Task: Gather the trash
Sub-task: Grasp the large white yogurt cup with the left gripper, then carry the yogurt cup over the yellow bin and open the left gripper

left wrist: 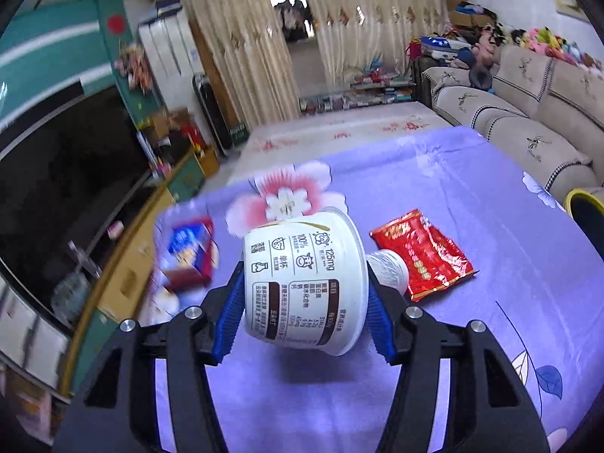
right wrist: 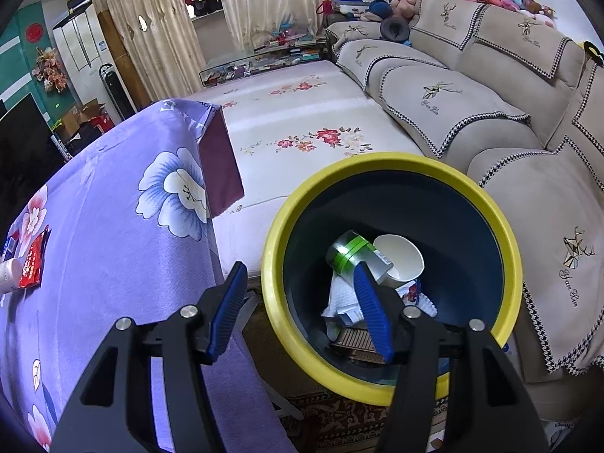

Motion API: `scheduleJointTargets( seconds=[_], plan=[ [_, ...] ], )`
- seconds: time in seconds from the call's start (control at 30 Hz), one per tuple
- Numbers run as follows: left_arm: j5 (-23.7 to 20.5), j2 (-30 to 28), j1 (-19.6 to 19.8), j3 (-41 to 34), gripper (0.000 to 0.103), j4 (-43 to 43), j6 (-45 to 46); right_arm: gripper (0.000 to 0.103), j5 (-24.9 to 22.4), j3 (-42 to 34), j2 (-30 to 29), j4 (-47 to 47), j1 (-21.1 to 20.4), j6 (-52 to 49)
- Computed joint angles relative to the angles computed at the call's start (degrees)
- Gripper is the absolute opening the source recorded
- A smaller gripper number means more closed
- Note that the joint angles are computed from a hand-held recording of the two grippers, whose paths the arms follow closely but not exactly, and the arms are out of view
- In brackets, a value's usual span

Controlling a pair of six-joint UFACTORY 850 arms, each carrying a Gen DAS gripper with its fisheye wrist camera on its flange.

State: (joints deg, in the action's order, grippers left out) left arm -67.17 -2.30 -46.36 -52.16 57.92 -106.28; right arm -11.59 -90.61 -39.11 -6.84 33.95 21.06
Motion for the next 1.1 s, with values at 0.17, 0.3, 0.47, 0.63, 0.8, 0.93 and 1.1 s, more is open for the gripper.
scheduleJointTargets(
  seconds=[0.17, 0.3, 0.47, 0.63, 0.8, 0.93, 1.1],
  plan=[
    [-5.80, 0.96, -3.03, -2.37, 0.057, 1.32, 0.90, 0.056, 0.59, 0.61, 0.45, 1.86, 0.08, -1.99],
    [-8.80, 1.52, -5.57, -4.74, 0.057, 3.16, 0.49, 0.056, 1.09, 1.20, 0.97, 3.69, -0.04, -4.04],
    [0.87, -0.64, -6.59, -8.62, 0.057, 6.40, 0.74, 0.056, 2.38, 2.64, 2.51, 3.34, -0.43, -4.09],
    [15.92, -9.25, -4.59, -17.53, 0.057, 7.47, 5.75, 0.056, 3.13, 5.10, 4.90, -4.68, -1.53, 3.08],
    [25.83, -19.42, -2.88, -29.24, 0.057, 6.14, 12.90, 0.056, 3.38, 7.89, 7.06, -17.50, -3.15, 14.84],
    [30.68, -28.85, -1.56, -41.52, 0.057, 0.13, 22.97, 0.056, 3.45, 9.34, 7.89, -19.47, -4.75, 16.06],
    [31.75, -42.24, 0.63, -60.44, 0.057, -14.94, 40.97, 0.056, 3.84, 10.21, 7.94, -17.53, -6.71, 13.95]
  ],
)
